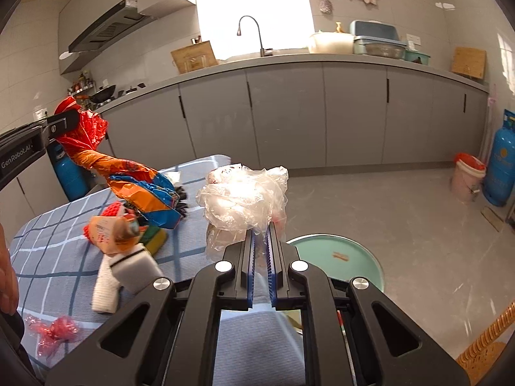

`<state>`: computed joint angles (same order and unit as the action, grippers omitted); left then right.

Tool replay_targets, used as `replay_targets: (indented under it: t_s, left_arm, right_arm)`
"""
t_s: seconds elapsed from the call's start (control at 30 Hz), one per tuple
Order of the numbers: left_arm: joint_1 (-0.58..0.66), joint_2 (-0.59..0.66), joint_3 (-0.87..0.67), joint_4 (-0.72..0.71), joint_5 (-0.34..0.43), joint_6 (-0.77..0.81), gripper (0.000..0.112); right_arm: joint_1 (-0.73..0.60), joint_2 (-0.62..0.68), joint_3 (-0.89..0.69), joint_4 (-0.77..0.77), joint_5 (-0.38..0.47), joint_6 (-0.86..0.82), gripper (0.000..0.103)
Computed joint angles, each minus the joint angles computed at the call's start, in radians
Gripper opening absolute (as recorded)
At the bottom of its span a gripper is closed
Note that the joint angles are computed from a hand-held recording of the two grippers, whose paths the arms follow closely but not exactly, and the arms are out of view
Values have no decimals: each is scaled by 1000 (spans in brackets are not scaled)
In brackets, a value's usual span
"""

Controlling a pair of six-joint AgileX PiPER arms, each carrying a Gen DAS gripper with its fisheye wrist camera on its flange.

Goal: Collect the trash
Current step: 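Carry both bags over the teal basin and open both grippers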

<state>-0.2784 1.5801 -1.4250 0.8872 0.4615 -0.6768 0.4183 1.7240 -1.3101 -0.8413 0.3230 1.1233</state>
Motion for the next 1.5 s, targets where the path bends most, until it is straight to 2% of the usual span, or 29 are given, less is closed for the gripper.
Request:
replay_targets:
  t_s: [0.4, 0.8, 0.87, 0.9, 0.93, 0.97, 1.03, 1.13, 1.27, 1.33, 1.5]
  left_arm:
    - [-100, 183, -170, -33, 29, 22, 12]
    - [-128, 382, -351, -130, 59, 144, 12]
    - [-123, 406, -380, -170, 58, 184, 13]
    - [-123, 414, -393, -175, 63, 189, 17]
    - [-125, 424, -402, -174, 63, 191, 27]
    - [-125, 431, -408, -177, 63, 197, 33]
    - [-126, 437, -409, -153, 61, 180, 50]
    - [-126, 432, -391, -146, 52, 175, 53]
    - [-114, 418, -378, -163, 53, 178, 56]
    - [-112, 402, -358, -129, 51, 148, 65]
    - [-100, 349, -311, -108, 50, 122, 75]
  right_arm:
    - [-140, 50, 30, 48, -43, -46, 9]
    - [-236, 210, -59, 264, -69, -297, 9]
    - [-246, 233, -77, 314, -74, -356, 12]
    - [-252, 241, -83, 319, -75, -364, 12]
    - [-258, 249, -86, 317, -78, -363, 14]
    - [-262, 255, -88, 324, -79, -368, 24]
    - [-267, 263, -95, 339, -70, -372, 29]
    - [-274, 258, -77, 309, -71, -336, 36]
    - [-268, 246, -53, 273, -72, -283, 39]
    - [-265, 232, -35, 269, -78, -269, 41]
    - [-243, 187, 2, 219, -69, -201, 48]
